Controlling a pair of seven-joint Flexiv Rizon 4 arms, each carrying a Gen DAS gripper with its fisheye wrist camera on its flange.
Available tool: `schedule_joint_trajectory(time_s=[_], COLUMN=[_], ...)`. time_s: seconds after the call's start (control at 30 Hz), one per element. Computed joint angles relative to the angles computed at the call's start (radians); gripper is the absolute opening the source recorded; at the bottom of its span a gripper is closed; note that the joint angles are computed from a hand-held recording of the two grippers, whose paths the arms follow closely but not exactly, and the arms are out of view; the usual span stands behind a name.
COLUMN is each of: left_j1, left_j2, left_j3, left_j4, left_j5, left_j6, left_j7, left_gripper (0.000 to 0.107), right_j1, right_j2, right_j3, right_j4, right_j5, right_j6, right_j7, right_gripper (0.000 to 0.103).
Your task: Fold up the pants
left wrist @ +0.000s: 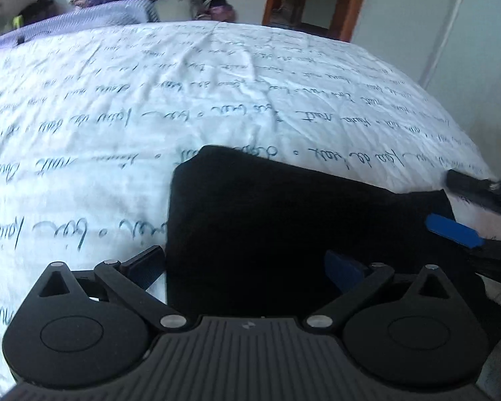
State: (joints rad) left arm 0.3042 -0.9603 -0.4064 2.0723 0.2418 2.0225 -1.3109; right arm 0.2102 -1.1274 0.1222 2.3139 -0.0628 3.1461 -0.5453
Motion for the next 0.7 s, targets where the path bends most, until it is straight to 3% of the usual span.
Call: schedule_joint_trajectory(time_s=[0.03, 0.07, 0.1, 0.2, 0.27, 0.3, 0.33, 0.4, 0.43, 0.47, 0.5, 0.57, 0.63, 0.7], left_j1=[-0.013, -0.025, -0.033, -0.068, -0.071, -0.07, -0.062, -0.063, -0.073, -0.079, -0.082, -0.083, -0.084, -0.081], left_j2=[0.009, 0.02, 0.025, 0.026, 0.006, -0.006, -0.02, -0.028, -0.027, -0.025, -0.024, -0.023, -0.029, -0.05], left_j3=[0.017, 0.031, 0.041, 0.075, 0.081, 0.082, 0.078, 0.083, 0.093, 0.099, 0.102, 0.103, 0.107, 0.11], left_j4=[0.01, 0.021, 0.028, 0.034, 0.024, 0.018, 0.01, 0.006, 0.006, 0.005, 0.004, 0.002, -0.001, -0.008], left_j5=[-0.007, -0.012, -0.014, -0.015, -0.01, -0.004, 0.006, 0.02, 0.019, 0.018, 0.018, 0.02, 0.026, 0.043], left_j6=[0.017, 0.031, 0.043, 0.078, 0.098, 0.109, 0.117, 0.133, 0.142, 0.146, 0.145, 0.14, 0.153, 0.189], left_j7=[-0.004, -0.01, -0.015, -0.024, -0.035, -0.04, -0.045, -0.049, -0.052, -0.054, -0.057, -0.064, -0.068, -0.071], left_gripper=[0.103, 0.103, 0.103, 0.103, 0.103, 0.103, 0.103, 0.103, 0.103, 0.103, 0.103, 0.102, 0.102, 0.102], right_j1=[0.03, 0.065, 0.098, 0.126, 0.119, 0.118, 0.089, 0.057, 0.038, 0.039, 0.058, 0.119, 0.179, 0.167], right_j2=[0.031, 0.056, 0.074, 0.097, 0.091, 0.07, 0.028, 0.006, 0.02, 0.041, 0.073, 0.106, 0.117, 0.09], right_j3=[0.006, -0.001, -0.007, -0.011, -0.015, -0.038, -0.028, -0.017, -0.009, 0.003, 0.01, -0.002, 0.004, 0.004], right_j4=[0.018, 0.032, 0.036, 0.033, 0.013, 0.001, -0.027, -0.031, -0.014, 0.003, 0.018, 0.04, 0.064, 0.059], right_j5=[0.064, 0.112, 0.147, 0.133, 0.117, 0.102, 0.081, 0.072, 0.056, 0.079, 0.129, 0.192, 0.237, 0.207], right_j6=[-0.014, -0.012, 0.003, 0.006, -0.07, -0.102, -0.069, -0.045, -0.052, -0.067, -0.093, -0.063, -0.029, -0.066], right_j7=[-0.018, -0.056, -0.095, -0.142, -0.139, -0.128, -0.156, -0.139, -0.115, -0.1, -0.098, -0.161, -0.217, -0.213], right_gripper=[0.068, 0.09, 0.096, 0.096, 0.096, 0.091, 0.085, 0.063, 0.063, 0.067, 0.081, 0.095, 0.096, 0.098])
